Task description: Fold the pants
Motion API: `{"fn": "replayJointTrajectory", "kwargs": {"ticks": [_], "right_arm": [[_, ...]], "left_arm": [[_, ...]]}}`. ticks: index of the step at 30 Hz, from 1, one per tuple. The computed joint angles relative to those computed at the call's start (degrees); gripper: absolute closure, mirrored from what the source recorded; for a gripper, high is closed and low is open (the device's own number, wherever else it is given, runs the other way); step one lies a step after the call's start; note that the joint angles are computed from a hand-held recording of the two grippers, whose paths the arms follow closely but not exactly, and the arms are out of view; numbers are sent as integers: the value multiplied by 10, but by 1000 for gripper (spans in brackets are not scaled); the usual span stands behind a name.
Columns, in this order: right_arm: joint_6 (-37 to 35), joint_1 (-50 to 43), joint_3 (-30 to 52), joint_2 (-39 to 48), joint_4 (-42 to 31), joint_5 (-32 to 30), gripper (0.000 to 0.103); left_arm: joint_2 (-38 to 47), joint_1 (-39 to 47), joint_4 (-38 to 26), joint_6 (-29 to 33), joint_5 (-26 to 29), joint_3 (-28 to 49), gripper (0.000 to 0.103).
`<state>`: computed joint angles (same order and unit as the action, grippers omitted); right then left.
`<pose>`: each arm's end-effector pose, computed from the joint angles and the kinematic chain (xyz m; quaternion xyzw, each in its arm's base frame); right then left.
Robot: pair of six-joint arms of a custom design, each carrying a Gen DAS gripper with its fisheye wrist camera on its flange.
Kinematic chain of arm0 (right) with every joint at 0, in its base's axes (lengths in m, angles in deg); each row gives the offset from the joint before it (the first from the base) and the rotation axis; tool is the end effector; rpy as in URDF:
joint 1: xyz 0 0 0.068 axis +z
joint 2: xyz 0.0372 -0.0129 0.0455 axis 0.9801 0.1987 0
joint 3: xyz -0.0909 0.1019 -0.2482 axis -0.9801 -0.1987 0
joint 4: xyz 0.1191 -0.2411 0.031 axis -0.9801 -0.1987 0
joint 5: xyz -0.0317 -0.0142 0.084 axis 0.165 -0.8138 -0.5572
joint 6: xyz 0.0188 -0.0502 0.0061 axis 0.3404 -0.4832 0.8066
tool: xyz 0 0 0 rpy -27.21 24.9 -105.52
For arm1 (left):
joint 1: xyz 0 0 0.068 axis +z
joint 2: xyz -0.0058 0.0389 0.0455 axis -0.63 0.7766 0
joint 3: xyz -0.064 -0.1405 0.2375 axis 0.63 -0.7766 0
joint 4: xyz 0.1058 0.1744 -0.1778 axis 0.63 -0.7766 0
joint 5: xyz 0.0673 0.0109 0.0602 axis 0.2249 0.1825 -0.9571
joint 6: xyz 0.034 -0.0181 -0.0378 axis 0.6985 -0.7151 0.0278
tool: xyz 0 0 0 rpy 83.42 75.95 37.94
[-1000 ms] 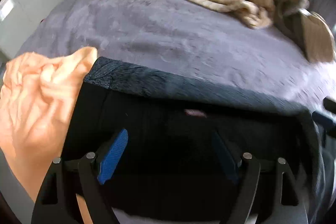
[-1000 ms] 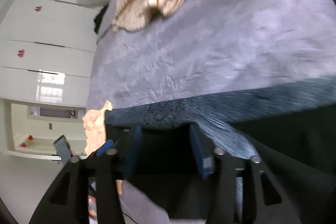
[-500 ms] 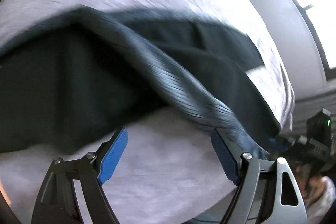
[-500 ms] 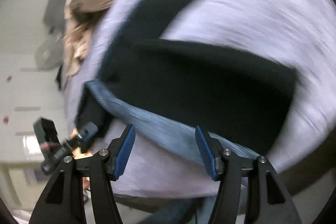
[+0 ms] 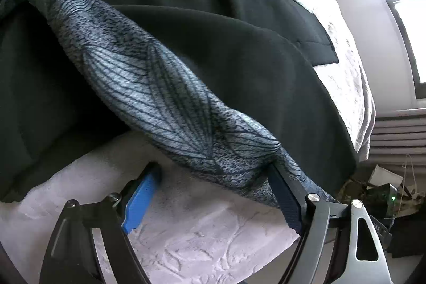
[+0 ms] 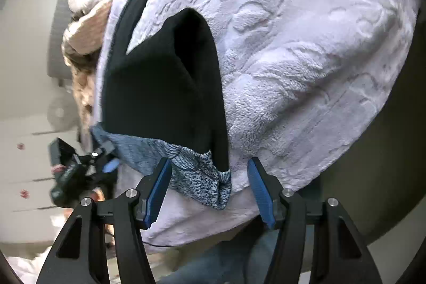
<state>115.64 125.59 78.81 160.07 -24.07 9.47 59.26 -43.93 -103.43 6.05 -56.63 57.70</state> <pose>0.1261 0.1393 0.0519 0.3352 0.8747 0.3375 0.0934 0.3413 -0.0459 0.0652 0.0727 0.9677 -0.2409 0.0122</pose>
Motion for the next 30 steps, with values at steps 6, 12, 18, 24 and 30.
{"fn": "replayJointTrajectory", "kwargs": {"ticks": [6, 12, 18, 24, 30], "right_arm": [[17, -14, -30, 139, 263, -88, 96], [-44, -101, -12, -41, 142, -110, 96], [-202, -282, 134, -93, -57, -229, 96], [-314, -384, 362, 43, -221, -320, 96], [-350, -412, 623, 241, -364, -343, 96]], "left_arm": [[14, -7, -14, 11, 31, 19, 74], [-24, -10, -41, -8, 52, 48, 79], [-17, -28, -76, -13, 45, 163, 79], [80, -65, -137, 0, -22, 362, 52], [190, -84, -246, 49, -91, 554, 48]]}}
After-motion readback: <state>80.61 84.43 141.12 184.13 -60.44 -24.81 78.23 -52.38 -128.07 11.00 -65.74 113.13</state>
